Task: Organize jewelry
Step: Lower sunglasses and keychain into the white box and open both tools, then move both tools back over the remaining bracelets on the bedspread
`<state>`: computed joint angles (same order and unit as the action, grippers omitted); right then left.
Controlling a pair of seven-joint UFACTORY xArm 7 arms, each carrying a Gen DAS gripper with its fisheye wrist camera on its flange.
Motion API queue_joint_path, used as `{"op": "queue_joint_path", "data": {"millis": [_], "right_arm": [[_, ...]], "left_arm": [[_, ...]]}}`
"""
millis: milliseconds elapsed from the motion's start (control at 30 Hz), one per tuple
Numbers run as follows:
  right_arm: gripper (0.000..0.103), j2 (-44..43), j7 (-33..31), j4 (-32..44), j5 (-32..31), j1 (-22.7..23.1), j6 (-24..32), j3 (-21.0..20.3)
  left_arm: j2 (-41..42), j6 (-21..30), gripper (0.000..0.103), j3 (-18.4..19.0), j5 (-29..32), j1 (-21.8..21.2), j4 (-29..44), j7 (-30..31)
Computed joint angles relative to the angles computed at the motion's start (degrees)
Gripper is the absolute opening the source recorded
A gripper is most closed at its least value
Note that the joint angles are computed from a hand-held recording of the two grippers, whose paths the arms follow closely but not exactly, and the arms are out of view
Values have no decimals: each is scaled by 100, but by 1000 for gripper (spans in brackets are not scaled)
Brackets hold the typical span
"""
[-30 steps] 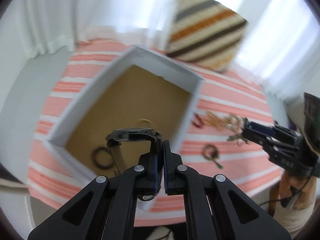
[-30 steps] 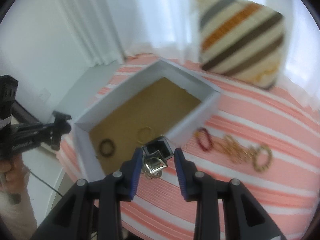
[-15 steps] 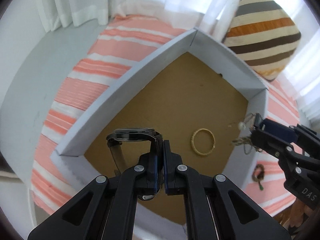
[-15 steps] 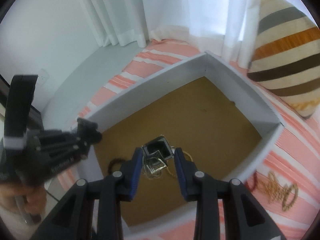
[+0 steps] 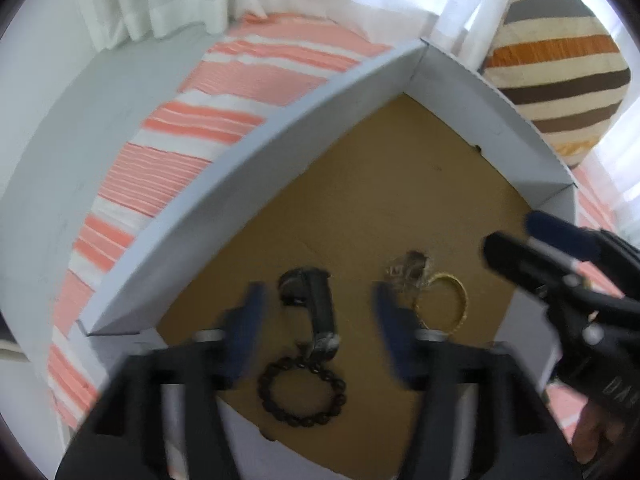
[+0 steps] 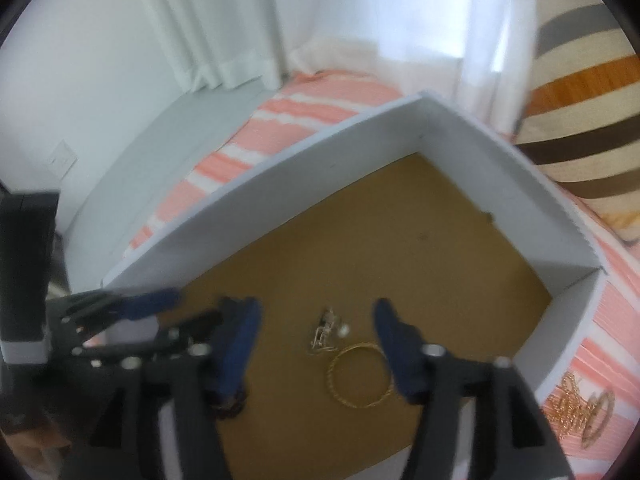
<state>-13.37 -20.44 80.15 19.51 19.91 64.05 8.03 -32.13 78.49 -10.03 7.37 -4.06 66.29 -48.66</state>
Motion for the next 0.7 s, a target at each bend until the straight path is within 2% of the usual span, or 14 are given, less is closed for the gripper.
{"op": "queue_joint_path", "data": {"millis": [67, 167, 233, 300, 467, 533, 700], "right_arm": [[63, -150, -85, -86, 65, -43, -33, -97], [64, -481, -278, -289, 169, -128, -56, -274], [70, -724, -451, -410, 294, -189, 46, -456], [71, -985, -673, -510, 388, -270, 209, -667], [72, -1533, -1206, -503, 490, -619, 833, -1310], [78, -1618, -1316, -394, 488, -796, 1083, -1533], [79, -1685, -1684, 23, 438, -1303, 1792, -2209]], "left_arm": [[-106, -31, 72, -105, 132, 22, -22, -100], [-182, 76, 83, -294, 267, 33, 99, -266], [-153, 264, 92, -568, 535, 69, 297, -429], [11, 626, 96, -917, 906, 79, 652, -519], [595, 1268, 98, -1637, 1431, -201, 1535, -756], [887, 1377, 98, -1957, 1596, -367, 1883, -1001], [1706, 1453, 98, -2731, 2177, -784, 2635, -1718]]}}
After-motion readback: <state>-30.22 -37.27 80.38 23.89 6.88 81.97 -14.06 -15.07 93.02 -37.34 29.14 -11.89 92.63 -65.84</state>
